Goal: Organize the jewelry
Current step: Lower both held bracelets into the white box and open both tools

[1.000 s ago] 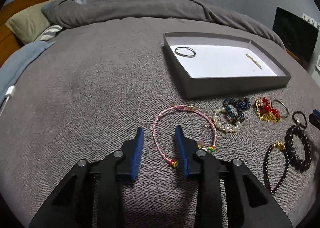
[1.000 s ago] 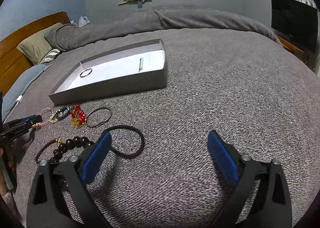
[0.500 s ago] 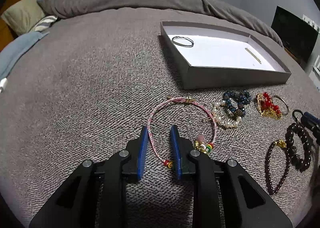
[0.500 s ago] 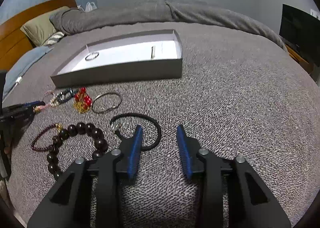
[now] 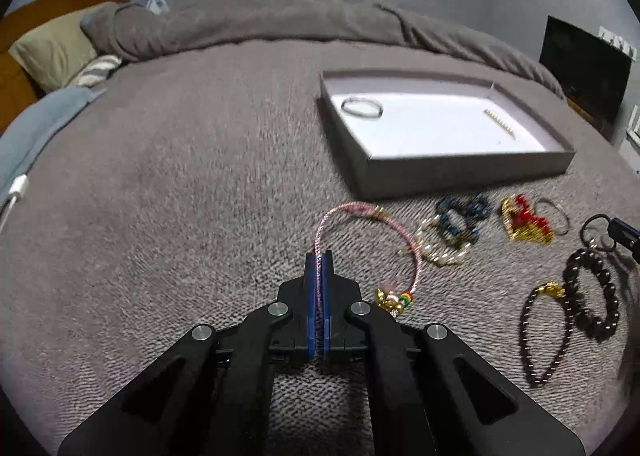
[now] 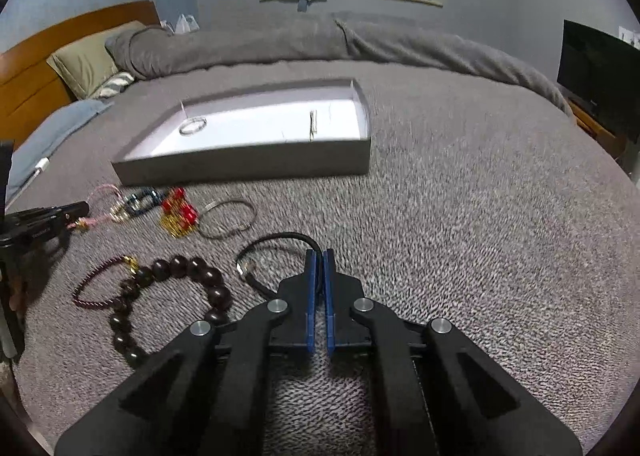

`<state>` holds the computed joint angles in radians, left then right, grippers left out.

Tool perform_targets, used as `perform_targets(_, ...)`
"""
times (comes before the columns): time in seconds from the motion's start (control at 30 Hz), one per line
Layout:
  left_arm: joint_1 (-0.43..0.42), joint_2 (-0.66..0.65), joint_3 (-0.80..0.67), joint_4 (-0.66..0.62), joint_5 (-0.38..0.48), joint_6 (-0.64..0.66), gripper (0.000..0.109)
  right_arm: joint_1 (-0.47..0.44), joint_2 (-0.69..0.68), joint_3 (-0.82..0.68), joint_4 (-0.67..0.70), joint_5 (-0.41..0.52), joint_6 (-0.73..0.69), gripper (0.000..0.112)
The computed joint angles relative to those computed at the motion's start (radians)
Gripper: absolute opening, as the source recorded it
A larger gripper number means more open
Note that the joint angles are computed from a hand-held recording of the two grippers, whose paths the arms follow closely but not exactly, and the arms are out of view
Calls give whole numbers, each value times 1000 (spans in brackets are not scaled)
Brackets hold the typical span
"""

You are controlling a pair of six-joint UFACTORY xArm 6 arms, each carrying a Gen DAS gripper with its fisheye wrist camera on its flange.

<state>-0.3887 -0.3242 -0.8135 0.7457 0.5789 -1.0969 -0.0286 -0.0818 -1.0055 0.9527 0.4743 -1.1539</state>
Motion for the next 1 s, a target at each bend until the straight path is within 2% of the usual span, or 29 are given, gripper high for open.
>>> perform_targets(0.23,-18,-29,-7,76,-14,-54,3,-17,-40,-3,168,17,-132,3)
perform_targets(0.57,-44,-55,-57,154,-32,-89,3,-38,-41,-55,235,59,-144,3)
perform_targets(0.8,-40,-7,-148,170,-77,-77,3,-24,41,-188,255,40,-104,3)
perform_targets(1.0,-26,98,-273,196,-106,-62,3,1,157,-325,245,11,-74,3)
